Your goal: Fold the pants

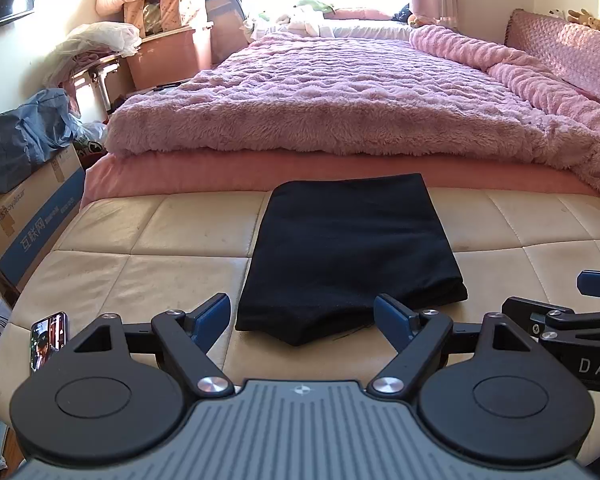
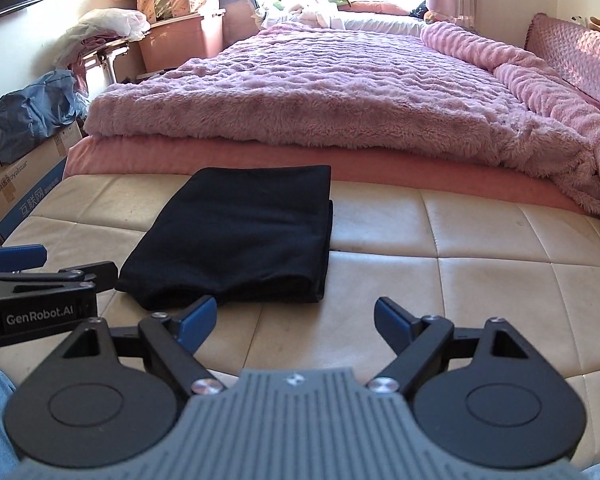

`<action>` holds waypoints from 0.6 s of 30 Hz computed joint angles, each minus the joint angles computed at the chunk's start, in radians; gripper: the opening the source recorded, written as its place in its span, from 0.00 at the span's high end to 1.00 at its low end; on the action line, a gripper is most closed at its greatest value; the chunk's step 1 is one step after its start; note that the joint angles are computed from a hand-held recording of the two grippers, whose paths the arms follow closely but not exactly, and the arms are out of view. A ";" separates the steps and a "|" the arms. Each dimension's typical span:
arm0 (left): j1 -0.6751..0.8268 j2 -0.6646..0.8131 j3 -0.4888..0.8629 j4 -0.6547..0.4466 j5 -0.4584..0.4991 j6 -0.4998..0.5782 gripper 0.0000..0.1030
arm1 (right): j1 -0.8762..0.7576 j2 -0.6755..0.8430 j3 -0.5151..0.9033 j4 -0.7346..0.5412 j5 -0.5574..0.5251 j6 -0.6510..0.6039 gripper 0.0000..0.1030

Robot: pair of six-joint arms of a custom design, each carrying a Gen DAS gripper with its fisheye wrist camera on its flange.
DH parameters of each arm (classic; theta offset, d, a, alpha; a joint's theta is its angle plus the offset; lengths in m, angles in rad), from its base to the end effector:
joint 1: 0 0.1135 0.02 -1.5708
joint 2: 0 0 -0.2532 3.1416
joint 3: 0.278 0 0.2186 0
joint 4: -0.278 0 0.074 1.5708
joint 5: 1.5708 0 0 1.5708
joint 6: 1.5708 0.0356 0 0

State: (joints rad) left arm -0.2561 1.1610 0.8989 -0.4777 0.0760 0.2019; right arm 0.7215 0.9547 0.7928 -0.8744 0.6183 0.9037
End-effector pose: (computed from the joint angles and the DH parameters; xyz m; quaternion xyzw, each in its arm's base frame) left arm 0.2108 -0.0580 0.2754 0.2225 0.8869 -0.0457 0.4023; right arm 0.1212 0.0792 0.2568 0.1636 0.9077 -0.0191 0.3860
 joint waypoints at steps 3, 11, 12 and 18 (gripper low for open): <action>0.004 0.000 0.002 -0.002 0.006 0.004 0.08 | 0.004 0.000 0.002 -0.005 0.004 0.003 0.20; 0.007 0.000 0.004 -0.002 0.009 0.005 0.08 | 0.005 -0.002 0.008 -0.012 0.007 -0.003 0.20; 0.007 0.001 0.005 -0.002 0.010 0.006 0.08 | 0.008 -0.002 0.009 -0.014 0.009 -0.001 0.20; 0.007 0.000 0.008 -0.005 0.011 0.005 0.08 | 0.016 -0.007 0.009 -0.025 0.014 0.011 0.20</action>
